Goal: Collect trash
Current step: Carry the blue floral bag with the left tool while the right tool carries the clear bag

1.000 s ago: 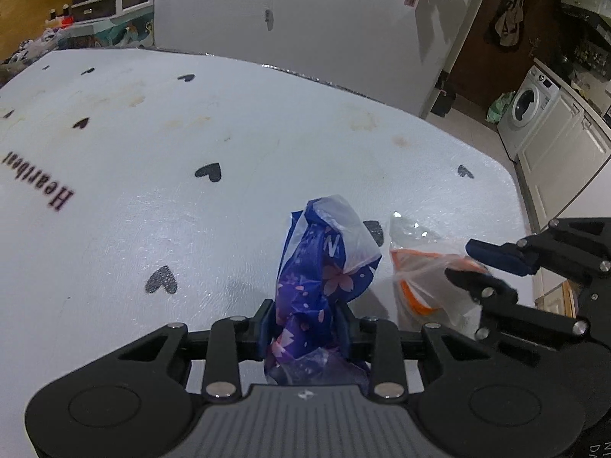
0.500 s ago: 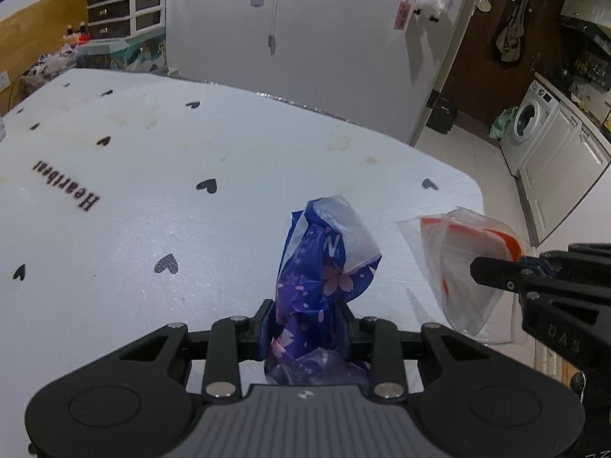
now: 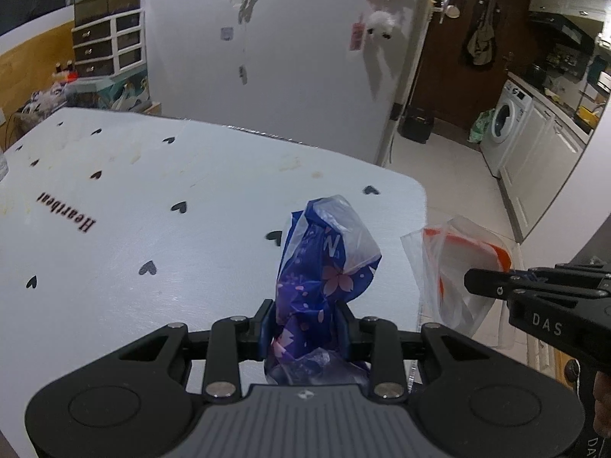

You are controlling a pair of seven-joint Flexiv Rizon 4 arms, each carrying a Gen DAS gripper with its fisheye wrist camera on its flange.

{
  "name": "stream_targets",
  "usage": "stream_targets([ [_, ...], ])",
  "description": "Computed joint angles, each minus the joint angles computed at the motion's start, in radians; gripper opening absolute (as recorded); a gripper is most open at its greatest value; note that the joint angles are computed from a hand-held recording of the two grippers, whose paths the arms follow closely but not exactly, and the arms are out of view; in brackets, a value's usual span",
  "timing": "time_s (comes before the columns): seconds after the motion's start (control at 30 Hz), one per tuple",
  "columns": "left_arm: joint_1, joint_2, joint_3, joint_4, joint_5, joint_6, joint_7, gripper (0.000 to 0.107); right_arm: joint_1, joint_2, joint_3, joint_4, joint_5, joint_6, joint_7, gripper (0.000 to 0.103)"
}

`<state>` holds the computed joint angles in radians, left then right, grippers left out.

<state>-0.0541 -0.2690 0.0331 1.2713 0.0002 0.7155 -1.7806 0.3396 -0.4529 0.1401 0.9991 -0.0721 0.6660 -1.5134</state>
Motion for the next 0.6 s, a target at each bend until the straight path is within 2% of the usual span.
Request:
stream_targets([
  [0.27,-0.053,0.013,-0.024,-0.002,0.028,-0.018,-0.013,0.034,-0.058,0.128,-0.009,0.174,0.012,0.067,0.042,0.007],
  [0.6,-0.139,-0.044,-0.063,-0.068,0.039,-0.066,0.001,0.034,-0.161,0.275,-0.032,0.386,0.030,0.126,0.080,0.007],
])
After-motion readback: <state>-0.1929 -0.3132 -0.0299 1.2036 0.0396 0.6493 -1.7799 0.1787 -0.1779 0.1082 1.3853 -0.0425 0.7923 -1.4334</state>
